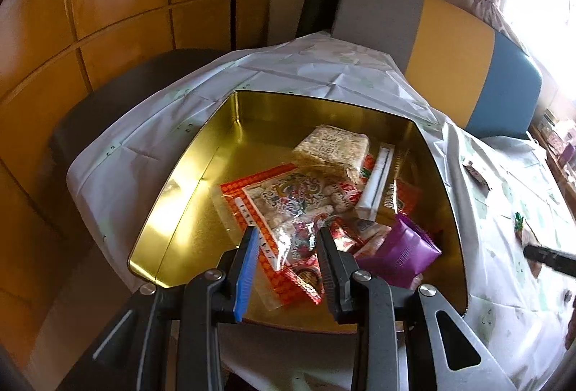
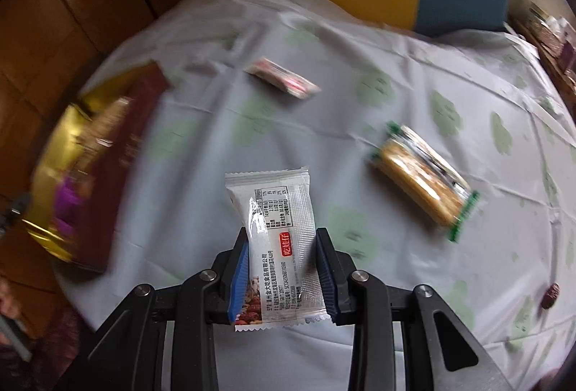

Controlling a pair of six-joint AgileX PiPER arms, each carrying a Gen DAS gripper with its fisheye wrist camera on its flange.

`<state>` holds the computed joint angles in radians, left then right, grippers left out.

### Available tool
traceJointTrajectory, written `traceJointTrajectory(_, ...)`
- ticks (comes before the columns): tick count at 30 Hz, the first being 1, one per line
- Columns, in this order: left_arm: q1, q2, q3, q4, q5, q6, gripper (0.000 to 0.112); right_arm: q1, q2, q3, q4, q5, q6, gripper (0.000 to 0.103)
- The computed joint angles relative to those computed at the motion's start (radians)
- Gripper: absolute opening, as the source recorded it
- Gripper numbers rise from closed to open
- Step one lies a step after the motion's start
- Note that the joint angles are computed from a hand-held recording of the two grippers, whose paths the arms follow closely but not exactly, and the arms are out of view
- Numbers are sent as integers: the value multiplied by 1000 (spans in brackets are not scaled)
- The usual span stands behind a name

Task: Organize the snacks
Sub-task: 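Carry the white biscuit packet into the gold tray and open the right tool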

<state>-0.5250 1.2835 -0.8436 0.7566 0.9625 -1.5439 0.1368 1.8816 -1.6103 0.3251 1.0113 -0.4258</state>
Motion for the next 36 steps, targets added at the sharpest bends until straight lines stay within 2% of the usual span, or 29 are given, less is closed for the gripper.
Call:
traceJointTrajectory(5,35,-29,30,0,-8,-14,34,91,24,-117,128,78,25,34)
traceJointTrajectory(9,57,-41,50,-3,-24,-13,34,195,91,-251,186,111,109,34)
traceJointTrajectory(13,64,-45,57,1,-32,-13,34,275,178,-376,201,115,193,35)
traceJointTrajectory(18,74,-45,61,-6,-49,-3,34,370,278,-482,84,133,293,37)
traceJointTrajectory(21,76,-46,60,-9,-51,0,34,397,277,-439,37,121,290,38)
traceJointTrajectory(24,68,-45,57,-6,-45,-5,34,406,240,-360,22,69,263,39)
traceJointTrajectory(27,61,-42,54,-6,-40,-5,34,394,212,-309,43,43,242,43)
traceJointTrajectory(36,19,-39,35,10,-16,-15,34,324,58,-118,93,-46,133,43)
